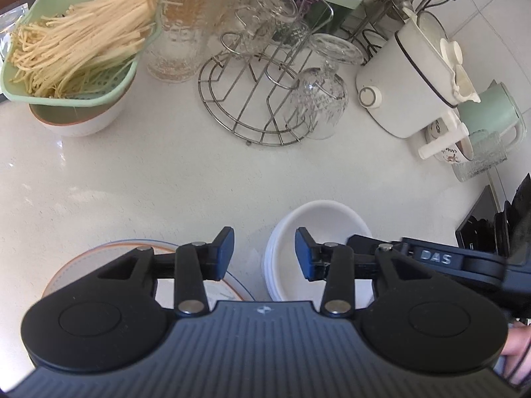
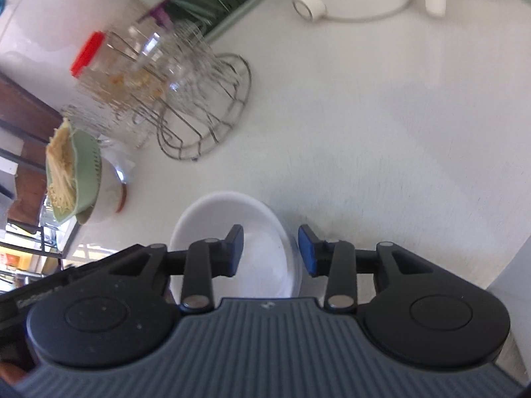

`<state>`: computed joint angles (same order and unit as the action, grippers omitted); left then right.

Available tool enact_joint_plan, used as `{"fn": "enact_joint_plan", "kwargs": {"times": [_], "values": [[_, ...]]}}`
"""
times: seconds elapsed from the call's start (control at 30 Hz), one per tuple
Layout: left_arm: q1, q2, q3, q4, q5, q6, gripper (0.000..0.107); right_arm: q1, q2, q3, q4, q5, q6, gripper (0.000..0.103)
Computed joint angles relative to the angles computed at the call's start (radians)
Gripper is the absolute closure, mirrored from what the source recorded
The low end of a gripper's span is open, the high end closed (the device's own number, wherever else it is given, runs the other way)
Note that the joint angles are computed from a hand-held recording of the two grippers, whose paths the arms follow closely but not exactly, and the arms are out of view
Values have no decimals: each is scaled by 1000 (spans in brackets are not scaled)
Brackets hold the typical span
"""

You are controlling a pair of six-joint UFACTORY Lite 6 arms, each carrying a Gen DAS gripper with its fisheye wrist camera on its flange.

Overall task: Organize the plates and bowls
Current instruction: 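Lift the white ceramic bowl and carry it toward the plate stack, then lower the white ceramic bowl into the nested bowls on the plates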

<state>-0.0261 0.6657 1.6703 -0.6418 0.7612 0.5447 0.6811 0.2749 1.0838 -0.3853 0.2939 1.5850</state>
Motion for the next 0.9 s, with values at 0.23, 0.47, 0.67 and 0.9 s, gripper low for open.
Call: {"fn": "enact_joint_plan", "kwargs": {"times": [0.23,0.47,0.67,0.9], "values": [[-3,-8,-32,-34,14,55,60,-8,60,16,72,-42,-88,63],[-9,-7,-31,-35,25,63,60,-20,91,-3,214,-97,-227,67],[-28,10,5,16,39,27,59,-18,110,3,146,-114,-167,79],[-66,14,31,44,43,36,59,-27,35,-108,-49,-172,97,83]]}}
